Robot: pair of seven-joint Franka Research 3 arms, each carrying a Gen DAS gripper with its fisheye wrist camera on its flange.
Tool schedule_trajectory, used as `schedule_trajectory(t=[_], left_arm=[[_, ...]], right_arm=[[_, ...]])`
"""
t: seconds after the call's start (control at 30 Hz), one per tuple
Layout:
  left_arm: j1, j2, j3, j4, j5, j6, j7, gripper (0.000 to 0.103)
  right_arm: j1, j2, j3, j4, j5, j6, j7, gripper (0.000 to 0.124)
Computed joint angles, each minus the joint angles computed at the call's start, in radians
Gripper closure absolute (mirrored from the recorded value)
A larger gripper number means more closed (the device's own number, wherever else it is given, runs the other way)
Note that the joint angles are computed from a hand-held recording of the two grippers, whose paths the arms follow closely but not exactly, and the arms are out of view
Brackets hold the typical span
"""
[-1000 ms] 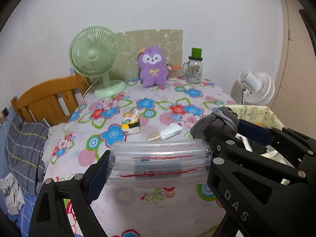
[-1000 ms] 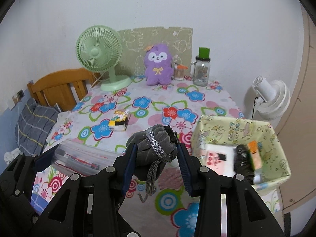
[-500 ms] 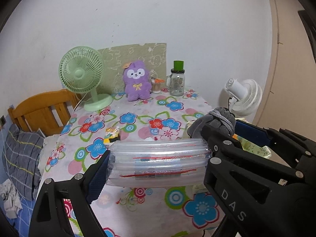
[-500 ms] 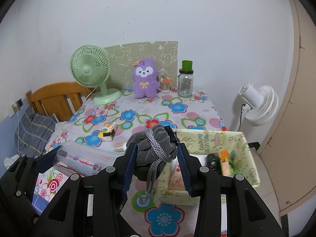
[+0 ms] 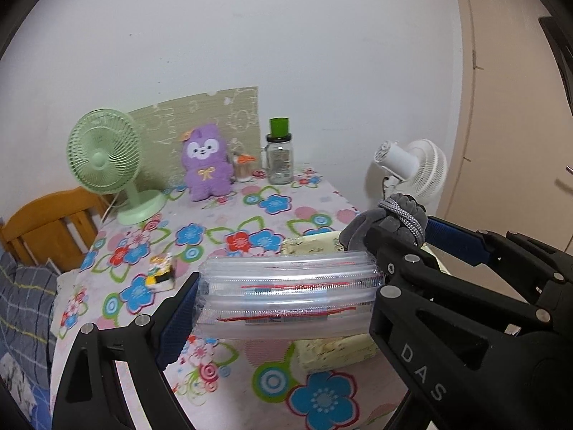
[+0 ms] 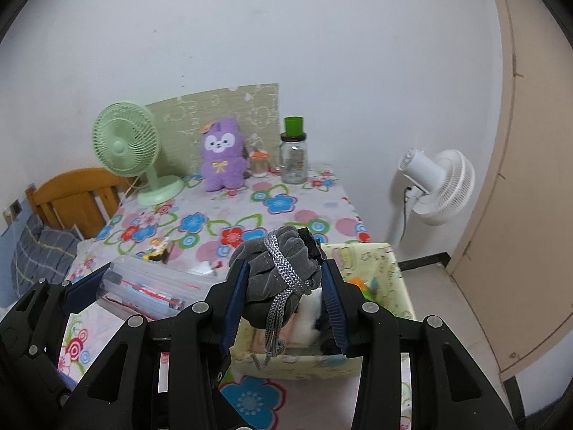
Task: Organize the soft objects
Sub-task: 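Lift the bags and glove and carry both toward the yellow box, then lower the bags and glove into the box and open both grippers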
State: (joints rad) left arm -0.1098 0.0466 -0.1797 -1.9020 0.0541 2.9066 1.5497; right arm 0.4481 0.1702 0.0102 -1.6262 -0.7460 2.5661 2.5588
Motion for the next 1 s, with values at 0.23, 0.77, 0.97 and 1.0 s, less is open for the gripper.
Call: schedule_trajectory(t=[0.23,0.77,0.97,1.0], left_arm=[[-0.008,0.087,-0.026,0.099,-0.015,-0.036,0.034,0.01],[-0.03,0.294,-0.062,0.33,0.015,-0.181,0.053,0.002],[-0.034,0.339,-0.07,0.389,0.011,-0.236,0.063,0.0],[-0.032,0.345,-0.072,0.397,0.007,-0.242,0.067,0.0]], right_arm=[[-0.02,0.015,-0.016,0.009,0.017,-0.014,-0.012,0.079],[-0.055,0.119,-0.064,0.073,0.174,-0.031,-0.102,0.079],[-0.053,0.145,-0.083,0.087,0.211,-0.028,-0.122,0.079],[-0.053,0.149,-0.086,0.09,0.217,-0.027,-0.123,0.079]])
